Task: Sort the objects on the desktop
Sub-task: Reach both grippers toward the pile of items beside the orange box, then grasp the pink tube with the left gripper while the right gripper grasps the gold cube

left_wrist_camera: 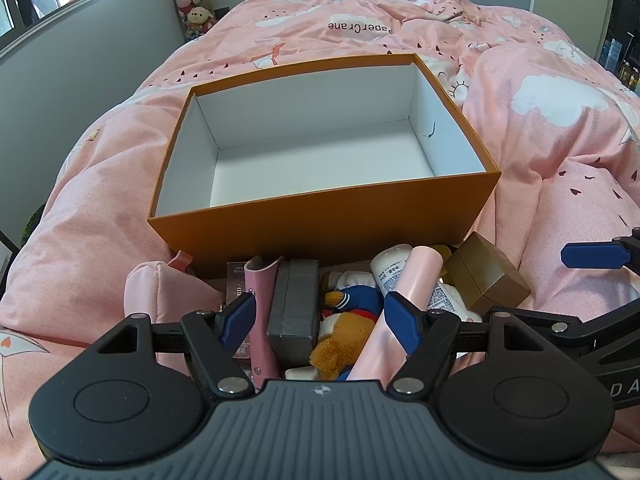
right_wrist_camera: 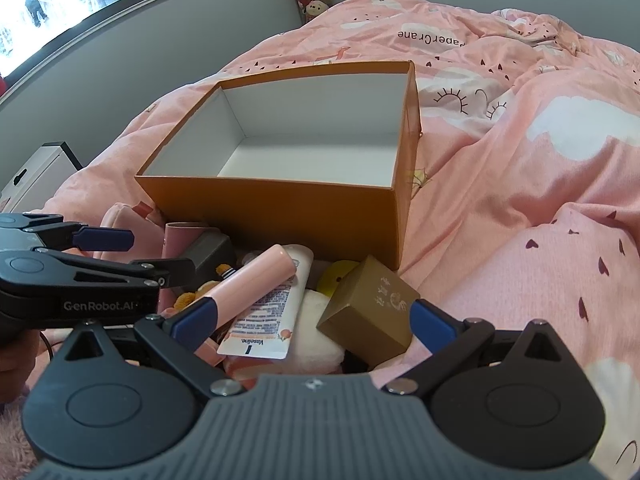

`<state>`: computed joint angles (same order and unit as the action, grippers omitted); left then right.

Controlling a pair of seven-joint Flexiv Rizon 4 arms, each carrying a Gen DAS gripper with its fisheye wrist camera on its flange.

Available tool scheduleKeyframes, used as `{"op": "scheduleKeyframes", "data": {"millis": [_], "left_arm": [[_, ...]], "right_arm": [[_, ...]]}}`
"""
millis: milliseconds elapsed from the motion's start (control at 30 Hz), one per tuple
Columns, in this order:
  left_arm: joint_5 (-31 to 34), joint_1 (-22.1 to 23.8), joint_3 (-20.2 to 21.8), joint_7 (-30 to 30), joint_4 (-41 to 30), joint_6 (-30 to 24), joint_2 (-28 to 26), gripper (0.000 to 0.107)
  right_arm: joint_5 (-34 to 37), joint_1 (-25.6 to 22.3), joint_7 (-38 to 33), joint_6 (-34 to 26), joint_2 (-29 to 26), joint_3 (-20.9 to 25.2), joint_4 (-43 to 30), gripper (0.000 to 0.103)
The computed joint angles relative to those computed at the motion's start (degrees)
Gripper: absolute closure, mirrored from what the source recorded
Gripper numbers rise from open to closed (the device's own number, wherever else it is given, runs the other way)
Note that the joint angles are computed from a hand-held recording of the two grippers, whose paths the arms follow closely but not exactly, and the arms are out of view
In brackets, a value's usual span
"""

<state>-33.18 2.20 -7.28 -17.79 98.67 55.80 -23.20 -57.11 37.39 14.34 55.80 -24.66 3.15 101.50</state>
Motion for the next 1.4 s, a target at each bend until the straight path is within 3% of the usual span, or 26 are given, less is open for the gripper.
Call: {"op": "scheduleKeyframes", "data": {"millis": [233, 300, 467, 700, 833, 1033, 1400], "left_arm": [[2.55, 1.22, 1.01, -0.89, -5.98, -12.51, -1.72, 0.035], [3.35, 1.67, 0.98, 0.24, -7.92, -16.69, -2.31, 0.038], [6.37, 1.25, 1.59, 2.83, -11.32, -22.68, -3.55, 0.045], [12.31, 0.01, 2.69, 2.51, -17.57, -30.52, -6.55, 0.045], [14.69, -0.51, 2.97, 3.86, -18.99, -32.27, -7.36, 0.046], [16.54, -1.22, 3.27, 2.98, -21.50, -35.47, -8.66, 0.065], [17.79, -1.93, 3.39, 1.70, -21.71, -34.89, -9.37, 0.069]], "right_arm": [[0.73, -1.21, 0.08, 3.31, 0.34, 0.08, 0.87, 0.002], [1.39, -1.47, -0.69, 4.28, 0.15, 0.13, 0.74, 0.007], [6.73, -1.87, -7.35, 2.92, -0.93, 1.19, -0.81, 0.020], [12.56, -2.24, -15.22, 2.25, -1.73, 1.64, -1.70, 0.028], [16.10, -2.72, -21.56, 1.39, -2.13, 2.48, -2.24, 0.028], [20.28, -3.05, -31.97, -0.94, -3.27, 3.34, -3.64, 0.028], [21.44, -1.10, -45.48, -7.97, -6.41, 2.49, -7.77, 0.027]]}}
